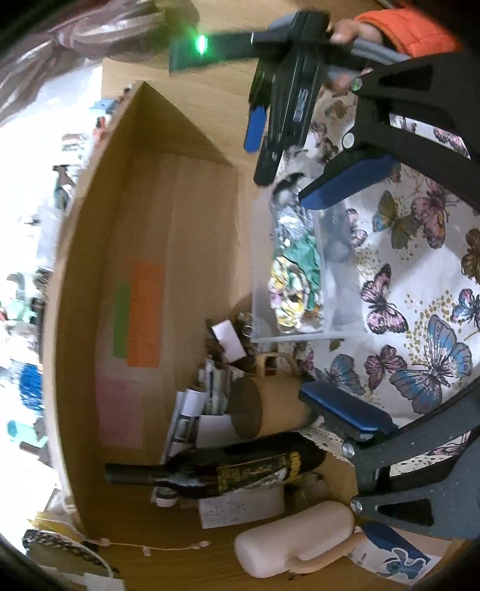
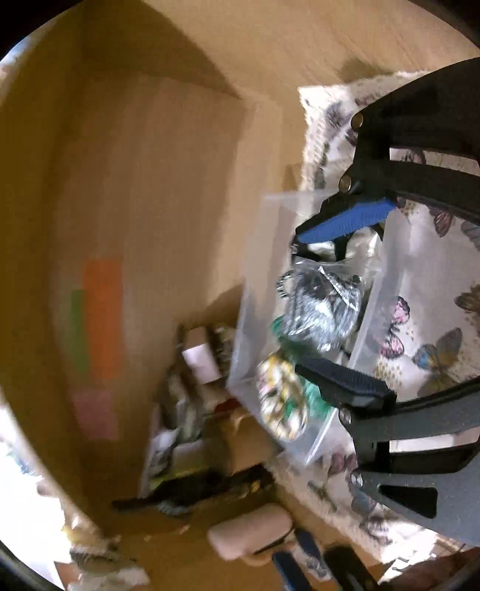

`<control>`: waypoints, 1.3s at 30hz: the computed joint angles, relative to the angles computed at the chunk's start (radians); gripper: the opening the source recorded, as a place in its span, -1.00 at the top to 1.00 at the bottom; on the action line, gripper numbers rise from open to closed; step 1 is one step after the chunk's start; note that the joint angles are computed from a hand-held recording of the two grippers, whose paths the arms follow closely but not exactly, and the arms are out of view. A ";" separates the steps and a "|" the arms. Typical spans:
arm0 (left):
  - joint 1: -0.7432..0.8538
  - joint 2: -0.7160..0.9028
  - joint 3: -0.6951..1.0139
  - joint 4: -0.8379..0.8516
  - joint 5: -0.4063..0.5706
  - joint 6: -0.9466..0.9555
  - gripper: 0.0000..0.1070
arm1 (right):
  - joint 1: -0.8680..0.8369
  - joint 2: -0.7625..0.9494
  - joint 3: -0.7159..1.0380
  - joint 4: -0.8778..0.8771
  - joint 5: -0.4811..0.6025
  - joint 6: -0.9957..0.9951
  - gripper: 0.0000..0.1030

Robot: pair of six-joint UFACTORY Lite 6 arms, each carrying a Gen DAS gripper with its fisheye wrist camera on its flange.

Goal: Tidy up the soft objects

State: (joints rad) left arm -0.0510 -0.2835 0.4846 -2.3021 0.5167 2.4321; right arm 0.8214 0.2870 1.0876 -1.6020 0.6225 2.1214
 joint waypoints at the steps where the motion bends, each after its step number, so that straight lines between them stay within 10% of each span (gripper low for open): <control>1: -0.002 -0.016 -0.005 0.002 -0.001 -0.005 -0.82 | 0.044 -0.051 -0.037 -0.003 0.055 0.016 -0.36; 19: -0.022 -0.535 -0.088 0.454 -0.096 -0.532 -0.92 | 0.496 -0.368 -0.220 0.058 0.553 0.100 -1.00; 39: 0.015 -0.644 -0.119 0.560 -0.084 -0.652 -0.93 | 0.625 -0.368 -0.224 0.112 0.673 0.110 -1.00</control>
State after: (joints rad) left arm -0.0359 -0.9275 0.3652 -1.7423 0.4332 1.7797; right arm 1.4460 -0.0808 0.8640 -1.4903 1.2955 2.2316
